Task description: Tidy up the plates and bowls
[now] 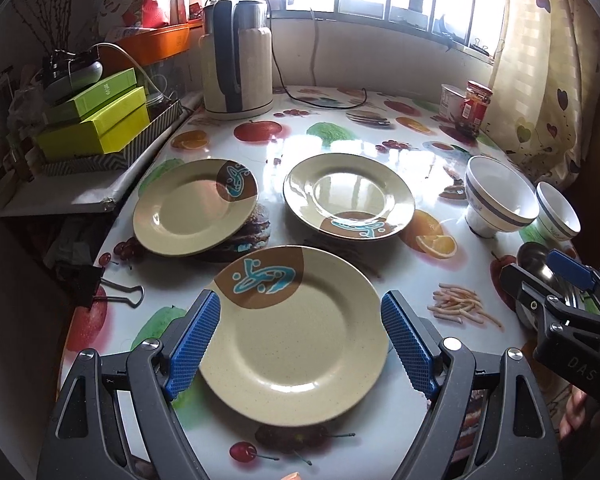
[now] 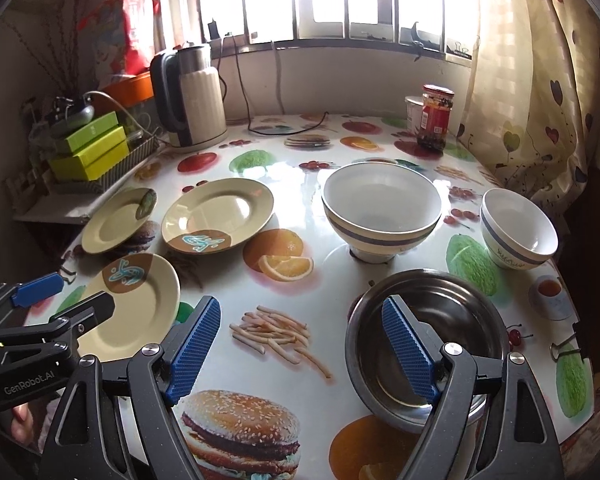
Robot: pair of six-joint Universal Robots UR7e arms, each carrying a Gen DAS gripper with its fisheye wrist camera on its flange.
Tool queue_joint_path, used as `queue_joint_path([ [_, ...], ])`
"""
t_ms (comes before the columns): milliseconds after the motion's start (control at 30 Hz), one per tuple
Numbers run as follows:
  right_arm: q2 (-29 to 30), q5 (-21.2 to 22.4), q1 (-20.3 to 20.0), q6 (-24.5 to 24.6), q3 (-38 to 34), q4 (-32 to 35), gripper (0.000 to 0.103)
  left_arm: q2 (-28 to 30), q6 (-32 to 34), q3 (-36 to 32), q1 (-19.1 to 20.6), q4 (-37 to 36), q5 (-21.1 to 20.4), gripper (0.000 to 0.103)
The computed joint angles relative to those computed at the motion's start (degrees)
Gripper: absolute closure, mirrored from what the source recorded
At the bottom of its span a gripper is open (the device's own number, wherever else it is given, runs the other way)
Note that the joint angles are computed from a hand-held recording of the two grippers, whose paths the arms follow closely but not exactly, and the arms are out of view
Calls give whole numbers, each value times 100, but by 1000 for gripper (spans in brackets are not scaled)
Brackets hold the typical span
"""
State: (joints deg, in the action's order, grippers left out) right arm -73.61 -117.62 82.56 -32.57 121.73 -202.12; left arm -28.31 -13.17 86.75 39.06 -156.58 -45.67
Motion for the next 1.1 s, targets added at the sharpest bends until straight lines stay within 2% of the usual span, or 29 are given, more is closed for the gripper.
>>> queue_joint_path([
  [133, 212, -144, 75, 62, -356, 369, 19, 91, 137, -396, 159, 326, 112, 21],
  [200, 300, -133, 87, 163, -538, 614, 19, 140, 244, -608, 269, 391, -44, 25],
  [300, 385, 40, 63, 459, -784, 1002, 19, 235, 167, -949, 426, 598, -262, 25],
  [367, 481, -18, 102, 696, -993, 1319, 19, 324, 231, -1151, 506, 623, -374, 25],
  [533, 932, -219, 233, 421, -1407, 1162, 19, 569, 441, -1642, 650, 772, -569, 25],
  [633, 1089, -264, 201, 593, -1622, 1303, 23, 741, 681, -1959, 717, 769, -712, 26],
  [700, 1144, -283, 153, 748, -1700, 1417, 24, 877, 658, -2284, 792, 1022, -893, 35],
  [800, 1236, -324, 89, 973, -1848, 1586, 31, 1129, 682, -2776, 867, 1319, -1052, 37],
  [900, 1305, -280, 47, 1033, -1952, 1626, 32, 1393, 751, -3245, 926, 1635, -1227, 41],
  [1000, 1374, -260, 12, 1046, -2073, 1709, 34, 1632, 534, -3714, 979, 2110, -1246, 47],
  [1100, 1414, -225, -42, 1120, -2176, 1863, 38, 1759, 727, -3877, 973, 2039, -1208, 47],
])
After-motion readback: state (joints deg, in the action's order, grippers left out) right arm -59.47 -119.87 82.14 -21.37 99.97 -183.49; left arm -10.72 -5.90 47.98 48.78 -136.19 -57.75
